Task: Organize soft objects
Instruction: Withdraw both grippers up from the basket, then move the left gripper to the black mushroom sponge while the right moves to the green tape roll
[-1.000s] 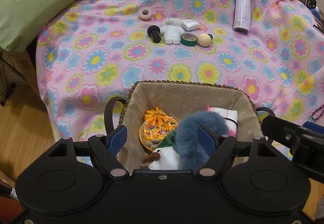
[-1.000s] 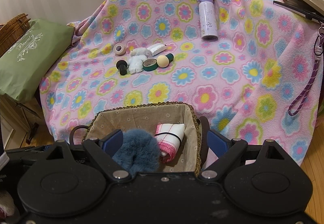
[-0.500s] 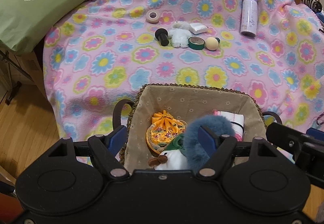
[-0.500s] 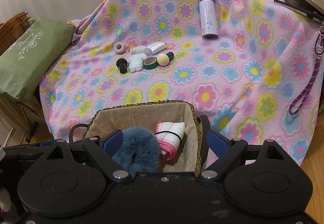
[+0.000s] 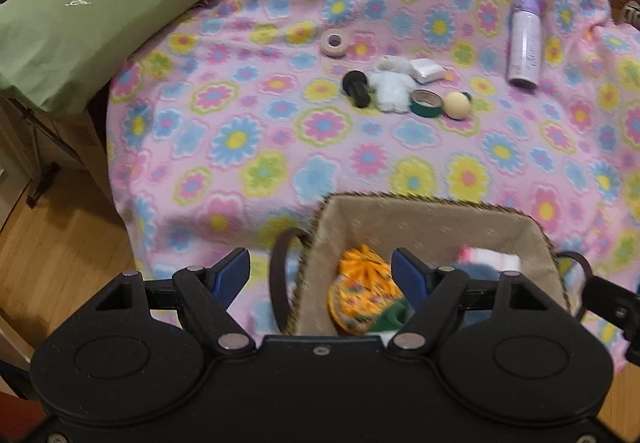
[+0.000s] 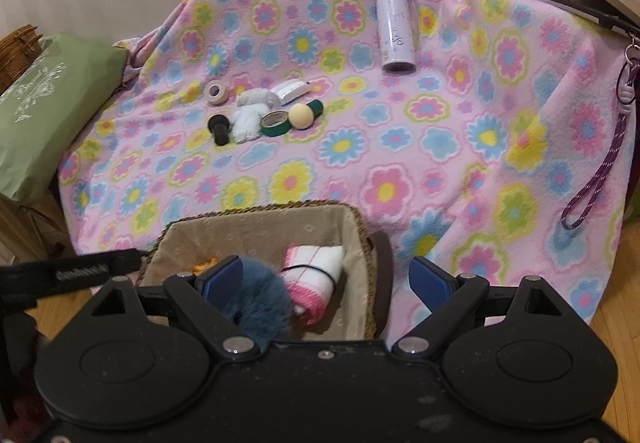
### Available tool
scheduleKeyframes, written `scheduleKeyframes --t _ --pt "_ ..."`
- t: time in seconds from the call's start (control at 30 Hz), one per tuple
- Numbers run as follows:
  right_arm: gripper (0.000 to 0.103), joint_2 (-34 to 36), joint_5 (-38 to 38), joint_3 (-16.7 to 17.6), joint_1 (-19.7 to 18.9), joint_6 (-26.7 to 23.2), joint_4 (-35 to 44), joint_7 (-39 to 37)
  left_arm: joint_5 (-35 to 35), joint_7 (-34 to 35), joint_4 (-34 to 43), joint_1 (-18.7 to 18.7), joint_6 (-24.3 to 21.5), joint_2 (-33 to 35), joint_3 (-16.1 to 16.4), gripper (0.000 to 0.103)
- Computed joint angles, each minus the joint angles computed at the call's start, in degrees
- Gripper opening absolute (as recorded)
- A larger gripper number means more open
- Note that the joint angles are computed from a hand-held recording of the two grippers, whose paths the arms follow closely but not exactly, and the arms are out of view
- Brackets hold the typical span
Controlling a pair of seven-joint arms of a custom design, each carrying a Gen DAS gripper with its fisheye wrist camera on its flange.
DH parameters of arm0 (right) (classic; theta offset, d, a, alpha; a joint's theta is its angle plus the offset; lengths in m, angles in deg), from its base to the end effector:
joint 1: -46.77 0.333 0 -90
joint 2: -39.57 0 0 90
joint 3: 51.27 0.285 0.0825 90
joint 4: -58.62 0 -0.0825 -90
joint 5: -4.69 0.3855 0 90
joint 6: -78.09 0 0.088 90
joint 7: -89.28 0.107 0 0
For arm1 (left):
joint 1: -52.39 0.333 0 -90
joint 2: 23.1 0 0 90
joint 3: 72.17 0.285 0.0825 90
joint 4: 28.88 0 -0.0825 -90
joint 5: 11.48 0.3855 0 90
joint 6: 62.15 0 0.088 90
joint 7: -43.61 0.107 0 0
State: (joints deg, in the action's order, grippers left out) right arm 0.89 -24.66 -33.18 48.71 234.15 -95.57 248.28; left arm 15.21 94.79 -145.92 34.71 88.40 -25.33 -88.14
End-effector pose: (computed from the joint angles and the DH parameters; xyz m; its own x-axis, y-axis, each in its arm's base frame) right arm 0.3787 0.1580 0.4709 -0.3525 -0.9170 -0.1869 -0.5943 0.3736 -0.7122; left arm 0.4834 -0.3367 0.4953 -0.2403 -0.9706 -0.0149 -0.7380 0.1927 -0.6467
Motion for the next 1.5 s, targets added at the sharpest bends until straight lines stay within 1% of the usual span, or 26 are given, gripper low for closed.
scheduleKeyframes --t 0.13,0.37,0.57,0.7,0.8,0.97,1.07,1.3,1.43,1.5 --pt "0.091 1.6 -1.0 0.0 -1.5 0.2 1.3 0.3 1.5 -0.2 3.3 0.1 -1.6 2.6 0.4 0.074" --pt "0.091 6.6 -3.1 -1.1 -3.1 1.0 5.1 0.0 1.9 2.3 9.0 -1.3 -3.8 7.3 1.3 0.074" --pt "0.091 12.5 -4.2 -3.5 -2.6 1.4 9.5 -2.1 1.0 6.2 14.7 -2.8 -5.7 12.1 2.2 0.074" --pt "0.091 16.8 -3.4 -6.1 -1.1 1.3 12.8 -5.2 0.3 8.2 19.5 -3.9 -7.6 16.1 3.1 0.074" --pt "0.091 20.9 -3.8 -7.6 -0.7 1.0 16.2 -6.8 -0.7 9.9 24.0 -4.7 -9.6 19.6 3.7 0.074" --pt "0.091 27.5 -3.4 -10.9 0.9 0.5 22.1 -10.6 -1.4 12.0 33.8 -6.4 -12.9 26.9 5.4 0.074" --pt "0.091 31.7 -3.8 -12.7 1.8 0.0 26.2 -12.3 -1.7 13.1 41.1 -7.7 -15.4 32.1 6.7 0.074" --pt "0.090 40.0 -3.1 -16.7 4.4 -0.1 34.7 -15.4 -4.6 16.8 59.4 -10.0 -22.0 44.7 8.8 0.074" --pt "0.090 45.9 -1.4 -18.4 6.0 0.0 41.5 -19.1 -6.8 18.7 70.4 -10.9 -26.0 51.6 9.9 0.074" --pt "0.087 49.1 0.4 -19.2 6.8 0.4 45.0 -21.7 -8.0 19.3 76.3 -11.2 -28.3 55.2 10.4 0.074"
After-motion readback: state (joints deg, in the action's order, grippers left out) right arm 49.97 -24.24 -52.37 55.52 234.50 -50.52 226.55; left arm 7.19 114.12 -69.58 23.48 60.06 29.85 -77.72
